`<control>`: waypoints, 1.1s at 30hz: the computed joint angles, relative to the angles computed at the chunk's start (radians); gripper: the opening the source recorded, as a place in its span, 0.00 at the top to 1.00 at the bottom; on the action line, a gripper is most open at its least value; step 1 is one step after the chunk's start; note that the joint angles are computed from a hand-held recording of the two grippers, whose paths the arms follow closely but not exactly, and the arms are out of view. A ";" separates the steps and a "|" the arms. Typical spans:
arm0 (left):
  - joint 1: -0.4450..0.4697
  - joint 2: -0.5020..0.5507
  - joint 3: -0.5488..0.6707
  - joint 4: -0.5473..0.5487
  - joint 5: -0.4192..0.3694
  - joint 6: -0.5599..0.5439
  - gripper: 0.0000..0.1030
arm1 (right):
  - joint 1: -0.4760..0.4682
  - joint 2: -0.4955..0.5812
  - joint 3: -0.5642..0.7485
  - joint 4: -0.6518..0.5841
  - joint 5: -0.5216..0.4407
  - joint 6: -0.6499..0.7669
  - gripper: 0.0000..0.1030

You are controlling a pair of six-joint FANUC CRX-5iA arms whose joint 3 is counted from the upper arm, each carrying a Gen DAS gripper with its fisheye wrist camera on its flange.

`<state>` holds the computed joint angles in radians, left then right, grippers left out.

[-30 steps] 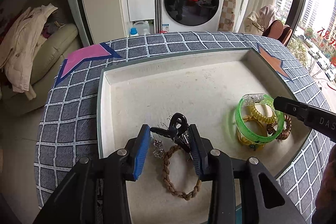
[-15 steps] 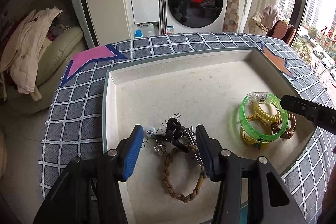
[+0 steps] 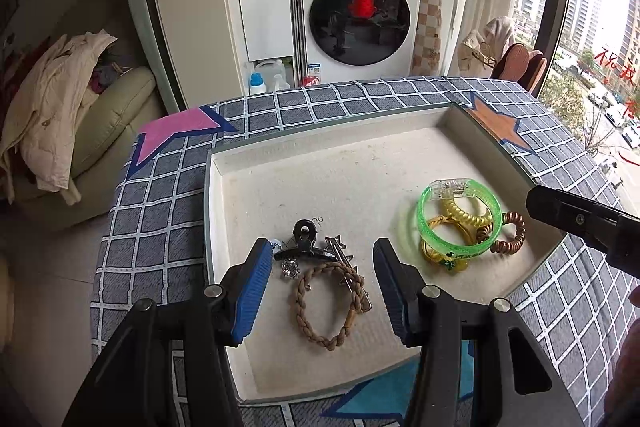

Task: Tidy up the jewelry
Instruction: 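Withdraw both tools toward the orange coil and crystal bracelet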

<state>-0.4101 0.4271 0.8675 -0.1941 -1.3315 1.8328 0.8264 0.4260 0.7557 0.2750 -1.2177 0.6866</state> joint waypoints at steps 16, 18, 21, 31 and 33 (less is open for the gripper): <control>-0.020 -0.184 -0.206 -0.036 0.073 0.077 0.00 | 0.072 -0.137 -0.189 0.043 0.007 -0.072 0.45; -0.015 -0.210 -0.239 -0.026 0.079 0.084 0.00 | 0.083 -0.154 -0.211 0.048 0.009 -0.082 0.40; -0.012 -0.251 -0.293 -0.014 0.086 0.095 0.00 | 0.102 -0.184 -0.256 0.062 0.017 -0.101 0.35; -0.044 -0.355 -0.453 -0.032 0.061 0.152 0.00 | 0.185 -0.287 -0.416 0.116 0.042 -0.160 0.15; -0.055 -0.367 -0.474 -0.047 0.053 0.180 0.00 | 0.202 -0.303 -0.441 0.126 0.034 -0.165 0.15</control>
<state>-0.4653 0.0602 0.3932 -0.2407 -1.2781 2.0130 1.0289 0.1233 0.3146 0.4007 -1.1835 0.5215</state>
